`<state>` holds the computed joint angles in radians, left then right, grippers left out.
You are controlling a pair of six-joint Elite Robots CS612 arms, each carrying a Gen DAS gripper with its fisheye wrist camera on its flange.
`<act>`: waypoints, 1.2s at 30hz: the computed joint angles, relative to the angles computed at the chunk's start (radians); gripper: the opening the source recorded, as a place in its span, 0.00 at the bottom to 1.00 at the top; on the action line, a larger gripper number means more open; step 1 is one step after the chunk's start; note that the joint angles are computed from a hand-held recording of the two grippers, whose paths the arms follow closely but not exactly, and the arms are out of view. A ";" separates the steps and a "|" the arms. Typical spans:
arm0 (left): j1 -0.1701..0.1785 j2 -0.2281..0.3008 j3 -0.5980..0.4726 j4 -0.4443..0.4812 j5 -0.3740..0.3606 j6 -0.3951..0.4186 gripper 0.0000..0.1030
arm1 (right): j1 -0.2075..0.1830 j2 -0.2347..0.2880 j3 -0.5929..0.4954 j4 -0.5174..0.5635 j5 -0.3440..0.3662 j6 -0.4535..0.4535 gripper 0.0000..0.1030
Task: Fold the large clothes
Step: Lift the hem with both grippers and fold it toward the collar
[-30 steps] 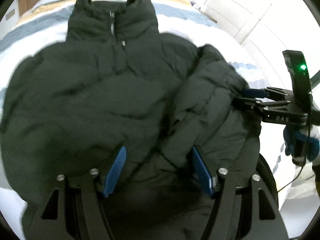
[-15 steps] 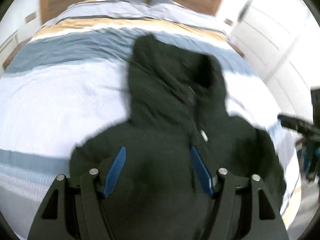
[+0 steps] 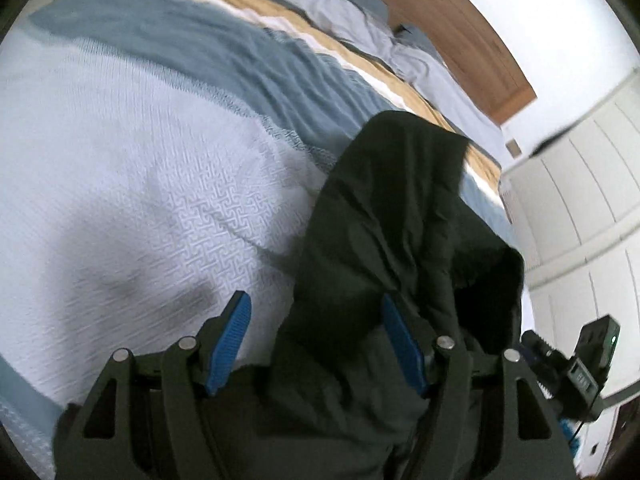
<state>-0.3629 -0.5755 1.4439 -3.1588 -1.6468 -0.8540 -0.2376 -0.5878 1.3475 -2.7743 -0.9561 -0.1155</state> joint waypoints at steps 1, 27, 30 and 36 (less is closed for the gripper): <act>0.002 0.010 -0.010 -0.003 -0.002 -0.012 0.64 | 0.002 0.004 -0.002 -0.007 0.000 0.002 0.74; -0.097 -0.115 0.145 -0.078 0.188 0.356 0.08 | 0.029 -0.152 0.228 -0.239 -0.072 -0.358 0.11; -0.124 -0.173 0.287 -0.227 0.207 0.366 0.08 | -0.007 -0.218 0.366 -0.342 0.008 -0.399 0.11; -0.164 -0.204 0.488 -0.368 0.184 0.241 0.08 | -0.076 -0.268 0.567 -0.409 0.076 -0.409 0.12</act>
